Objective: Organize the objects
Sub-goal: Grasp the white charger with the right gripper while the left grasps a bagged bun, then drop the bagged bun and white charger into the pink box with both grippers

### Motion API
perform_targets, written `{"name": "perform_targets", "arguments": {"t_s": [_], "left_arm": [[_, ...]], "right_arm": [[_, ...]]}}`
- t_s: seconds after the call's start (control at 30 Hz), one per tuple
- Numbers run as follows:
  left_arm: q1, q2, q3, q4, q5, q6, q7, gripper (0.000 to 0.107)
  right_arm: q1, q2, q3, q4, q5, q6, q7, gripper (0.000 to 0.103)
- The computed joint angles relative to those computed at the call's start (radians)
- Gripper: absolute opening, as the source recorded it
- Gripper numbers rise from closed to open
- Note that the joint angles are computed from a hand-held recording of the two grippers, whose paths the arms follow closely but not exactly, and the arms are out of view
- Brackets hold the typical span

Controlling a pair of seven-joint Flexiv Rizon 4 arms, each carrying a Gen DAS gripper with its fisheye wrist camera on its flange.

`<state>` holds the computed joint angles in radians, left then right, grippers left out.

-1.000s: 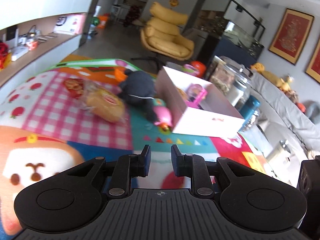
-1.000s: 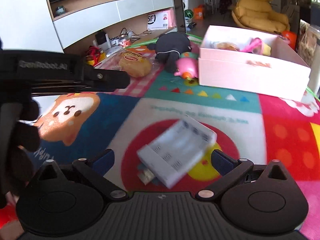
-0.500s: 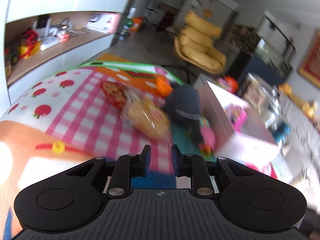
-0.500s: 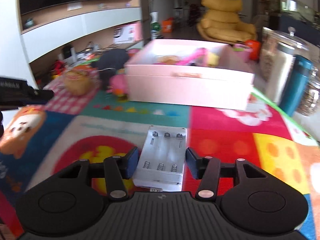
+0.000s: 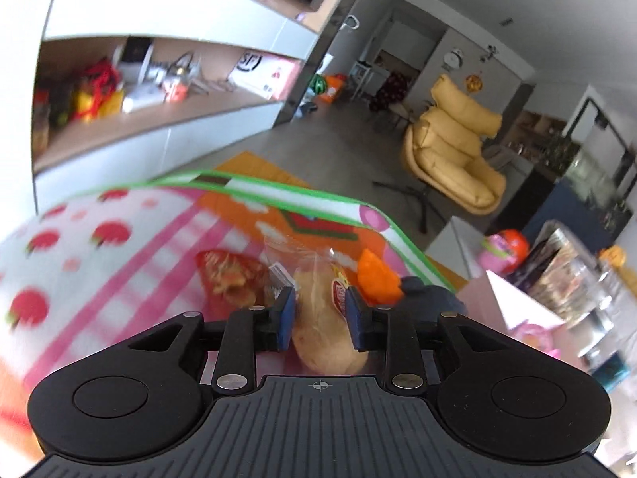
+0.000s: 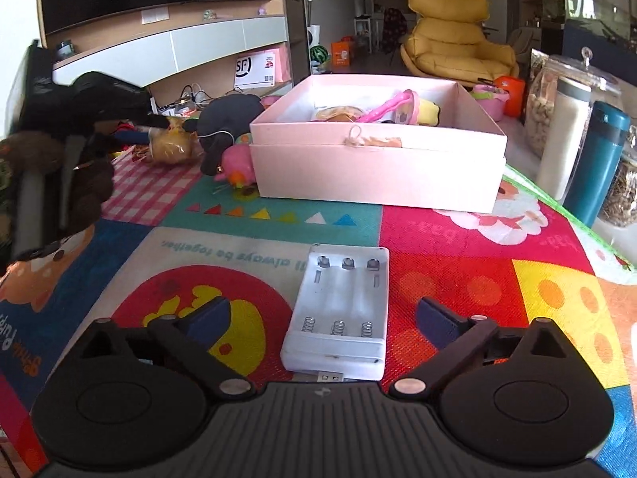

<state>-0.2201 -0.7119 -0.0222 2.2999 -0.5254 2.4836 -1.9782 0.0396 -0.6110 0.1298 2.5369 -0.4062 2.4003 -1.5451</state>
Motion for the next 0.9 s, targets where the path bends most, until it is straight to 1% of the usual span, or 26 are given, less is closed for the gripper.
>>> {"name": "perform_targets", "arguments": {"t_s": [0.03, 0.1, 0.2, 0.27, 0.43, 0.47, 0.5, 0.53, 0.57, 0.6, 0.63, 0.67, 0.73, 0.77, 0.83, 0.9], "left_arm": [[-0.023, -0.006, 0.013, -0.021, -0.033, -0.02, 0.042, 0.032], [-0.032, -0.017, 0.02, -0.05, -0.048, -0.05, 0.094, 0.042], [-0.014, -0.038, 0.015, -0.082, -0.04, -0.06, 0.104, 0.051], [0.005, -0.045, 0.008, -0.091, -0.015, -0.064, 0.098, 0.053], [0.028, -0.054, 0.006, -0.078, 0.049, -0.031, 0.092, 0.05], [0.041, -0.057, 0.005, -0.076, 0.077, -0.025, 0.093, 0.05], [0.06, -0.056, 0.001, -0.071, 0.113, -0.022, 0.092, 0.049], [0.089, -0.051, -0.008, -0.063, 0.163, -0.021, 0.082, 0.048], [0.126, -0.043, -0.023, -0.052, 0.218, -0.025, 0.063, 0.047], [0.167, -0.032, -0.043, -0.037, 0.276, -0.034, 0.037, 0.046], [0.201, -0.02, -0.059, -0.018, 0.331, -0.037, 0.012, 0.045], [0.213, -0.003, -0.061, 0.006, 0.365, -0.04, 0.005, 0.045], [0.189, 0.028, -0.04, 0.058, 0.387, -0.034, 0.029, 0.044], [0.17, 0.044, -0.029, 0.088, 0.39, -0.026, 0.045, 0.044], [0.154, 0.068, -0.023, 0.15, 0.412, 0.006, 0.053, 0.043], [0.17, 0.091, -0.037, 0.212, 0.479, 0.036, 0.04, 0.042]], "right_arm": [[-0.005, 0.0, 0.002, -0.001, -0.006, -0.003, 0.005, 0.1], [-0.002, -0.002, 0.001, -0.001, -0.003, 0.0, 0.002, 0.1], [0.0, -0.002, 0.001, 0.0, 0.0, 0.0, 0.001, 0.1], [-0.004, -0.003, 0.002, -0.001, -0.003, 0.0, 0.004, 0.1], [-0.008, -0.002, 0.002, -0.005, -0.013, -0.004, 0.01, 0.099], [-0.002, 0.001, -0.001, -0.007, -0.009, -0.012, 0.008, 0.097], [0.01, 0.003, -0.004, -0.009, 0.002, -0.016, 0.0, 0.095], [0.022, 0.004, -0.008, -0.009, 0.016, -0.013, -0.015, 0.089], [0.037, 0.003, -0.013, -0.01, 0.032, -0.008, -0.035, 0.079], [0.06, 0.005, -0.022, -0.01, 0.061, -0.006, -0.057, 0.073], [0.077, 0.009, -0.027, -0.01, 0.087, -0.008, -0.07, 0.062], [0.068, 0.02, -0.023, -0.008, 0.078, -0.023, -0.063, 0.048], [0.012, 0.047, -0.003, -0.002, 0.009, -0.065, -0.028, 0.047], [-0.009, 0.054, 0.005, 0.003, -0.016, -0.069, -0.018, 0.047], [-0.005, 0.066, -0.001, 0.018, -0.008, -0.061, -0.037, 0.047], [-0.013, 0.08, -0.002, 0.036, -0.013, -0.053, -0.05, 0.047]]}}
